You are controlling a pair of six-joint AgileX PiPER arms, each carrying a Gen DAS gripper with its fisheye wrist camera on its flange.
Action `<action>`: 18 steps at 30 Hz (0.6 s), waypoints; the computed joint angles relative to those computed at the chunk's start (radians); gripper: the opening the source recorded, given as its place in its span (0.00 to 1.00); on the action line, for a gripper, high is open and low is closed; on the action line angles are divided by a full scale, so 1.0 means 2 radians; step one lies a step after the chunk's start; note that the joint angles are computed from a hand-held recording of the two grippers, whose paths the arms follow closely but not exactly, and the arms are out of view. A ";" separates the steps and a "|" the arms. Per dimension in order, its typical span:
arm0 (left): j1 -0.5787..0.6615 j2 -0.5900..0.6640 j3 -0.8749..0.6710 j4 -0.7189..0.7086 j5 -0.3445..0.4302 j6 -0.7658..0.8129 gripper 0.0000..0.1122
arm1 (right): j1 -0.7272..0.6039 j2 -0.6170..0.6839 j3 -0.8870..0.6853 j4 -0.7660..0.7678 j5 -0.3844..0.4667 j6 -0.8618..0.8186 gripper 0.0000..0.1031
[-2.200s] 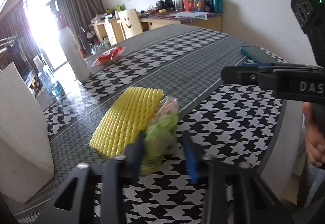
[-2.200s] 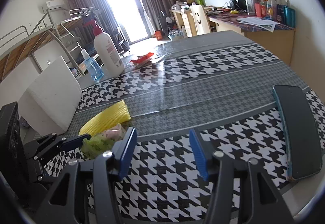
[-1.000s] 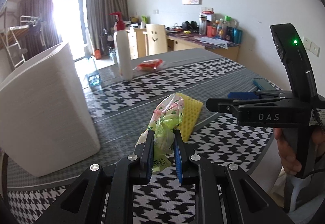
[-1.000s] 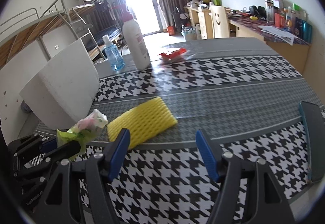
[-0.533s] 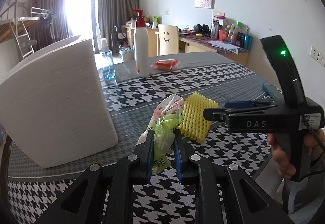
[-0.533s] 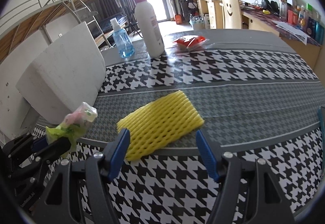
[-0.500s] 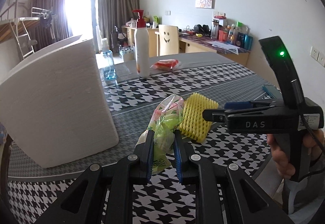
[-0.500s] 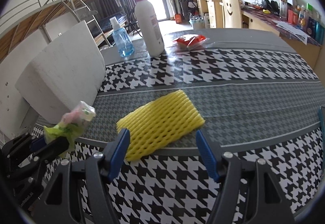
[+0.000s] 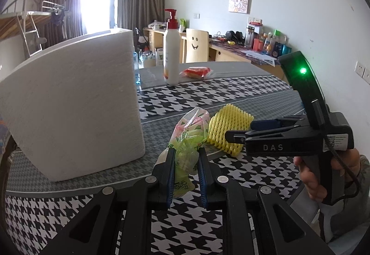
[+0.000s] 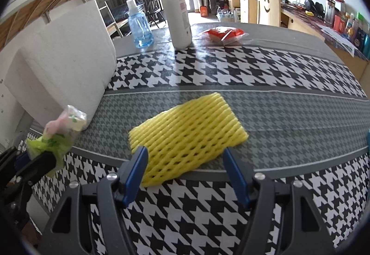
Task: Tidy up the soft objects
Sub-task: 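Close the right tool on the yellow foam net and lift it while the left tool holds the bag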
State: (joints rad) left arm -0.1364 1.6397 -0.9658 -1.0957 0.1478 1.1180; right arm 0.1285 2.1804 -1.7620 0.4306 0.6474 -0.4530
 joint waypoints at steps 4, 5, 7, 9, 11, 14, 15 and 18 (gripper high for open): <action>0.010 -0.001 0.005 -0.053 0.005 0.048 0.17 | 0.012 0.006 -0.009 -0.039 0.001 0.031 0.69; 0.012 -0.002 0.006 -0.059 0.009 0.055 0.17 | 0.015 0.006 -0.007 -0.051 -0.004 0.038 0.69; 0.017 -0.002 0.008 -0.080 0.014 0.076 0.17 | 0.020 0.008 -0.010 -0.065 -0.006 0.050 0.69; 0.022 -0.004 0.012 -0.113 0.020 0.110 0.17 | 0.023 0.009 -0.012 -0.074 -0.005 0.058 0.69; 0.023 -0.005 0.014 -0.130 0.020 0.123 0.17 | 0.025 0.010 -0.012 -0.082 -0.008 0.062 0.69; 0.034 -0.010 0.021 -0.153 0.028 0.149 0.17 | 0.027 0.006 -0.007 -0.079 -0.010 0.057 0.56; 0.035 -0.012 0.023 -0.158 0.030 0.156 0.17 | 0.026 0.006 -0.008 -0.062 -0.003 0.040 0.50; 0.038 -0.020 0.030 -0.178 0.032 0.180 0.17 | 0.022 0.007 -0.015 -0.016 0.024 0.008 0.19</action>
State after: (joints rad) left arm -0.0602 1.5995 -0.9057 -1.4511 0.2114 1.4783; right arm 0.1727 2.1952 -1.7916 0.3980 0.6948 -0.4373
